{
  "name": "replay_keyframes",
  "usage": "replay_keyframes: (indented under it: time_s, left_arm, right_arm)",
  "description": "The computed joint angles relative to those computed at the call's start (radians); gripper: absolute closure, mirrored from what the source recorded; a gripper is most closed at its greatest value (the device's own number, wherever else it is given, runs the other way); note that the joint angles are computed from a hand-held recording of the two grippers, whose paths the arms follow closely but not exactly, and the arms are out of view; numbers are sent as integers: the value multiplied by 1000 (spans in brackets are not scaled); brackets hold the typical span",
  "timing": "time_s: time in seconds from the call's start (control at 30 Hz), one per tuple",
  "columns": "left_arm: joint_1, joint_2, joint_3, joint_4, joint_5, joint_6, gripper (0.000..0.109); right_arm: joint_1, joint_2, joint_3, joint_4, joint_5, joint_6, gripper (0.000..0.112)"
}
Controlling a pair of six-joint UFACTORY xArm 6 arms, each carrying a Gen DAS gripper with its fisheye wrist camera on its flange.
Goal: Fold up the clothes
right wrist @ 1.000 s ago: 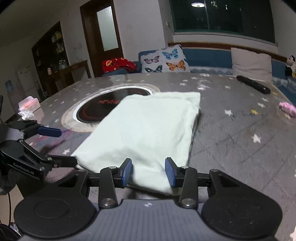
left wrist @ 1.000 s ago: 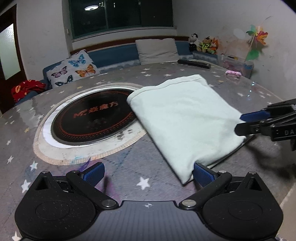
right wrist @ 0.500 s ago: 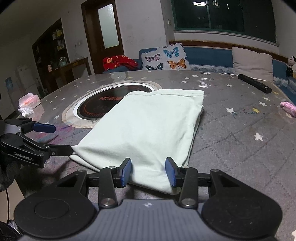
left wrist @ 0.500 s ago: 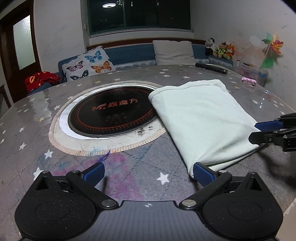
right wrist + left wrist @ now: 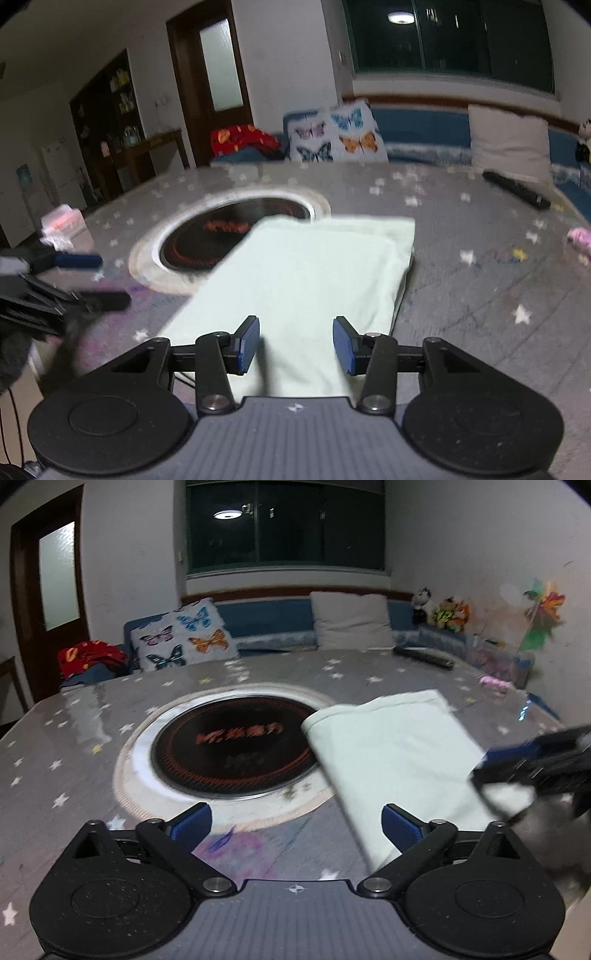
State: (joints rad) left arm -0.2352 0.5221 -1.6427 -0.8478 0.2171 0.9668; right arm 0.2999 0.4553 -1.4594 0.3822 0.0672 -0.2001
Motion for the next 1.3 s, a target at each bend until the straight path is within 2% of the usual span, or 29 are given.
replay_keyframes:
  time_s: [0.2,0.37,0.47,0.6,0.73,0.93,1.03,1.3]
  left_arm:
    - [-15,26,-75,-121,119,117,30]
    - [-26,55,-122,-210,203,208,37]
    - [-20,84,-154,-194,258,185,49]
    - [-13,119,-186,-117,296,114,56]
    - [-7,137,-198,-66,310,73,56]
    - [0,137,-194,-70,318,83,56]
    - [0,136,-194,-60,318,73,56]
    - [-2,142,-207,-42,321,54,55]
  right_arm:
    - [5,15,-6,61,6,-41,66]
    - [5,6,-9,28,-7,-21,66]
    - [-2,12,-9,-10,8,15,66]
    - [-2,11,-6,30,10,-7,66]
    - [-5,16,-30,14,4,-15,66]
    - [-21,56,-80,-7,47,5,66]
    - [-25,50,-78,32,50,-6,66]
    - [-39,64,-122,-28,36,16,67]
